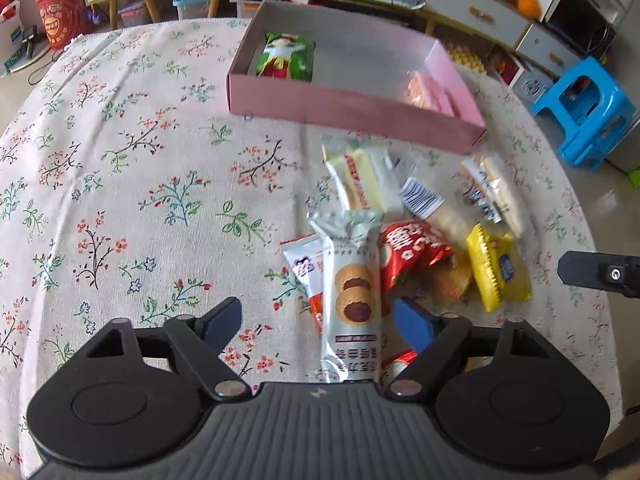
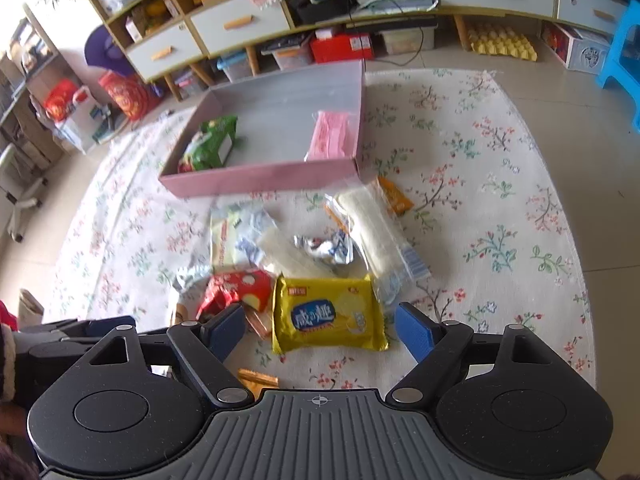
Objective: Organize snacks
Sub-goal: 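Grasp the silver cookie pack with left tool while right tool reaches the pile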
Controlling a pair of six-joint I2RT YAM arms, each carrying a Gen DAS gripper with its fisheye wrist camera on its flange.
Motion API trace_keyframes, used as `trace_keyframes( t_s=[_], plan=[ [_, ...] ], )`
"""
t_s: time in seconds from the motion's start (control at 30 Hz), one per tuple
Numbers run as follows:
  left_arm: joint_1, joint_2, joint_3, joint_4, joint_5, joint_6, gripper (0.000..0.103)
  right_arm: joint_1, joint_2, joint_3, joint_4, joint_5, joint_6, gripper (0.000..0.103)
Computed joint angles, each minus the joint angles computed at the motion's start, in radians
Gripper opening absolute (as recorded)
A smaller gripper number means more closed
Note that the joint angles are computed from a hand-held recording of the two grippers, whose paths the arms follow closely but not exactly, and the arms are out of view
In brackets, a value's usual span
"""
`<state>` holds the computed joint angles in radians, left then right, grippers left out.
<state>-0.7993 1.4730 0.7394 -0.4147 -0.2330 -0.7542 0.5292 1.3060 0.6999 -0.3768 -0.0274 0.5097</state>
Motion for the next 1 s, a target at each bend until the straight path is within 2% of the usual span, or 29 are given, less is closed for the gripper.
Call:
trace_keyframes(
  t_s=[0.1,0.17,0.2,0.23,0.27,0.33,0.4,0.53,0.8,1.0],
  plan=[
    [-0.005,0.033,-0.001,0.013,0.01,0.014,0.071,0.016,0.043,0.006,0.005,-0.018,0.008,0.084],
    [-0.008,0.054,-0.001,0.018,0.022,0.02,0.063,0.043,0.074,0.015,0.002,0.0,0.002,0.084],
    [-0.019,0.059,-0.001,0.018,0.008,0.021,0.063,0.057,0.09,0.019,0.002,0.011,-0.002,0.084],
    [-0.032,0.058,-0.002,0.021,-0.01,0.028,0.051,0.068,0.107,0.024,0.001,0.014,-0.008,0.084],
    [-0.034,0.047,-0.008,0.029,-0.003,0.039,0.033,0.076,0.119,0.026,0.002,0.011,-0.012,0.084],
    [-0.019,0.011,-0.019,0.024,0.027,0.026,0.029,0.089,0.134,0.027,0.004,-0.002,-0.02,0.084],
    [0.004,-0.028,-0.037,0.031,0.058,0.03,0.028,0.104,0.14,0.025,0.011,-0.011,-0.03,0.084],
    [0.019,-0.069,-0.053,0.022,0.057,0.034,0.027,0.129,0.138,0.022,0.024,-0.027,-0.049,0.084],
    [0.064,-0.126,-0.047,0.01,0.07,0.046,0.027,0.172,0.165,0.021,0.073,-0.15,-0.085,0.083],
    [0.067,-0.121,-0.045,0.016,0.064,0.05,0.027,0.256,0.218,0.03,0.093,-0.11,-0.118,0.078]
  ],
)
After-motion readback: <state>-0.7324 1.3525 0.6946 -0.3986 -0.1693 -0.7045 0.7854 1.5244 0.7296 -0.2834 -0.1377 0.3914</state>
